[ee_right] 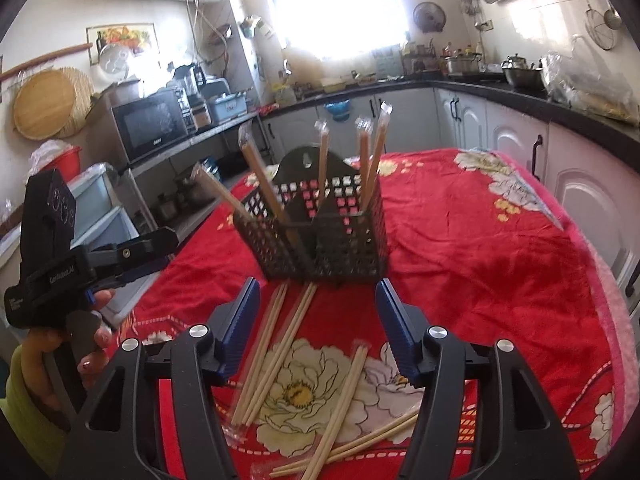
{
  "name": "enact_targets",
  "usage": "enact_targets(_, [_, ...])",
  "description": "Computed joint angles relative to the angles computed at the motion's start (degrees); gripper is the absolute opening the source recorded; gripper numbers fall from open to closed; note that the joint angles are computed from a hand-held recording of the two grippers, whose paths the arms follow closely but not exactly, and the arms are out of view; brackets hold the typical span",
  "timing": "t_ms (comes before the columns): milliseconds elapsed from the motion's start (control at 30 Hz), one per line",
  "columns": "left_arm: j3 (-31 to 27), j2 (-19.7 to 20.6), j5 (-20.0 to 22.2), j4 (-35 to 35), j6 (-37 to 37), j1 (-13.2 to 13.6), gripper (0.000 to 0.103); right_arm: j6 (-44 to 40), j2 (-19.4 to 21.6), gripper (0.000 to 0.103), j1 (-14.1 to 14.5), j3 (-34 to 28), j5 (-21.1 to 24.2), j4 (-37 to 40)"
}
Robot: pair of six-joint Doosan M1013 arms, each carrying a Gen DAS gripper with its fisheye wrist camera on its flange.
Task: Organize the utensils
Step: 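Lower both tools to the pile and close each on a chopstick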
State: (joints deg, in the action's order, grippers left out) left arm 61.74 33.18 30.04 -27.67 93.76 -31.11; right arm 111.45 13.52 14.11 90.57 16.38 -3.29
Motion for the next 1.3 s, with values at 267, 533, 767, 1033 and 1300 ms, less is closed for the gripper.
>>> enact_targets(267, [1.09,0.04,0.52,2.39,-3.1,0.0,0.092,-7.5,0.88,0.061,0.07,-0.49,2.45,7.22])
enact_targets(533, [0.66,1.07,2.46,5.22,-6.12,-0.17,0.092,-11.57,1.5,0.063,-0.02,-0.67,4.51,10.96])
enact_targets(767, [-1.05,2.88,6.05,5.35,-6.2,-0.06,0.092,-13.89,2.28,0.063,-0.19,-1.16,6.96,12.93])
enact_targets(1033, [-3.97,5.4,11.18,4.11,-6.19,0.17,0.077,-15.24,3.23,0.063,-0.43,-1.63,9.6,14.36])
enact_targets(1300, [-6.86,7.38,15.19,1.54,-4.91,0.26,0.062,-15.24,4.33,0.063,-0.89,-2.54,12.48,14.6])
